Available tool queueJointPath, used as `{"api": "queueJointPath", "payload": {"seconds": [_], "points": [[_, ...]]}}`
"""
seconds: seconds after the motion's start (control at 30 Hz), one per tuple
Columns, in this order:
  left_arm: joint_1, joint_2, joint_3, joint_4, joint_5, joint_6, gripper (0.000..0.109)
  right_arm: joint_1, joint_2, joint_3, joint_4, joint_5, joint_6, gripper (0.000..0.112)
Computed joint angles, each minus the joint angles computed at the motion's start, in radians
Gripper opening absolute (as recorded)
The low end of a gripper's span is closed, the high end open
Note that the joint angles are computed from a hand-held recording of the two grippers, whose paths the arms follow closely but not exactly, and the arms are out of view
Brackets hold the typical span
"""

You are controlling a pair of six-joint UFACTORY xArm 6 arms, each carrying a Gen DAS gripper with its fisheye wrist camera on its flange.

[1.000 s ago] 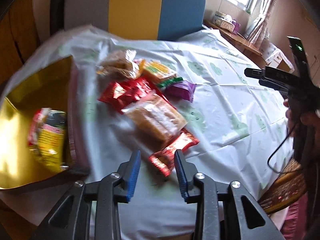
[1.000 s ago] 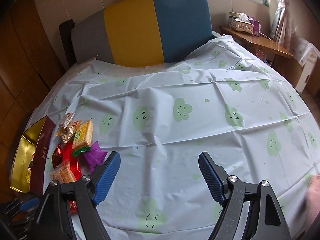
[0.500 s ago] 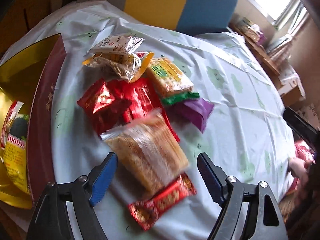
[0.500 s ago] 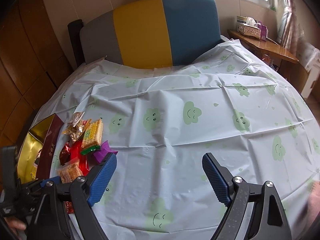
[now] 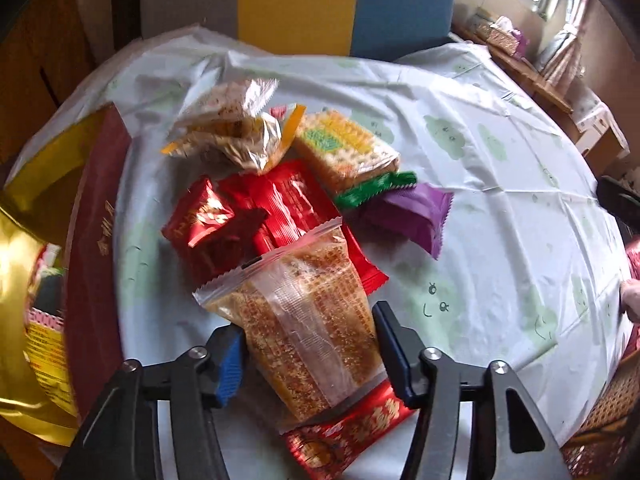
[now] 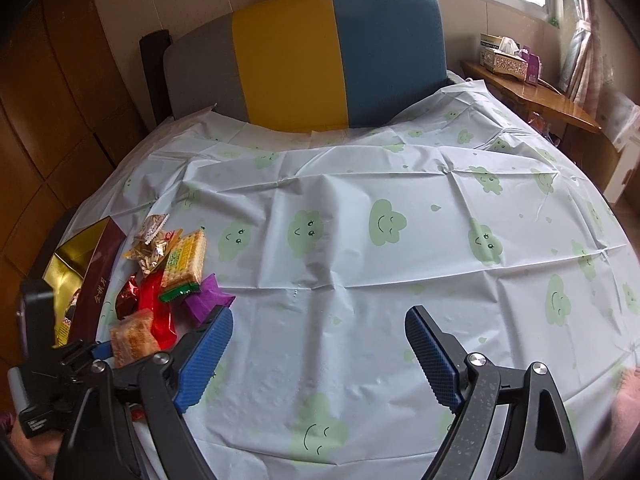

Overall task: Organize snacks
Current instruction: 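Grasp the clear cracker bag with the left gripper while the right reaches toward the red candy, then lower the cracker bag into the gold tray and open the left gripper while the right grasps the red candy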

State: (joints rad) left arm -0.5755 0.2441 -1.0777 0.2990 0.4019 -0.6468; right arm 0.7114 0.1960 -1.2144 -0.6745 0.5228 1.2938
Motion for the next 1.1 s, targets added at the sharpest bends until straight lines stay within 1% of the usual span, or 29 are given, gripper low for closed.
{"api": "queueJointPath", "payload": {"seconds": [0.13, 0.2, 0.27, 0.33, 0.4, 0.43, 0.5, 0.57, 0.63, 0.7, 0.87, 0.93, 1.03, 1.1], "points": [[0.017, -0.111, 0.105, 0.019, -0.073, 0.000, 0.058, 0.003, 0.020, -0.009, 0.067, -0.019, -0.086, 0.088], [0.024, -0.173, 0.158, 0.039, -0.106, -0.010, 0.058, 0.011, 0.037, -0.018, 0.113, -0.040, -0.157, 0.088], [0.029, -0.205, 0.177, 0.075, -0.121, -0.037, 0.058, 0.027, 0.057, -0.037, 0.145, -0.047, -0.232, 0.088], [0.042, -0.247, 0.211, 0.081, -0.145, -0.034, 0.058, 0.044, 0.079, -0.052, 0.198, -0.074, -0.332, 0.086], [0.060, -0.279, 0.235, 0.085, -0.163, -0.036, 0.058, 0.065, 0.107, -0.074, 0.293, -0.095, -0.470, 0.071], [0.066, -0.288, 0.241, 0.094, -0.166, -0.044, 0.058, 0.079, 0.124, -0.091, 0.326, -0.094, -0.530, 0.067], [0.085, -0.326, 0.271, 0.081, -0.178, -0.032, 0.058, 0.110, 0.157, -0.124, 0.408, -0.099, -0.660, 0.053], [0.095, -0.357, 0.295, 0.086, -0.184, -0.038, 0.058, 0.140, 0.194, -0.165, 0.496, -0.096, -0.790, 0.049], [0.112, -0.400, 0.330, 0.110, -0.188, -0.055, 0.058, 0.169, 0.239, -0.225, 0.533, -0.059, -0.887, 0.049], [0.129, -0.431, 0.359, 0.105, -0.196, -0.054, 0.058, 0.194, 0.281, -0.287, 0.551, -0.010, -0.963, 0.049], [0.174, -0.499, 0.432, 0.060, -0.216, -0.033, 0.058, 0.236, 0.381, -0.446, 0.521, 0.116, -1.083, 0.049], [0.192, -0.528, 0.459, 0.038, -0.222, -0.017, 0.058, 0.244, 0.413, -0.499, 0.521, 0.169, -1.128, 0.049], [0.224, -0.570, 0.502, -0.001, -0.229, 0.010, 0.058, 0.244, 0.455, -0.567, 0.572, 0.240, -1.221, 0.049], [0.247, -0.597, 0.524, -0.019, -0.222, 0.019, 0.058, 0.239, 0.488, -0.614, 0.584, 0.272, -1.255, 0.050]]}}
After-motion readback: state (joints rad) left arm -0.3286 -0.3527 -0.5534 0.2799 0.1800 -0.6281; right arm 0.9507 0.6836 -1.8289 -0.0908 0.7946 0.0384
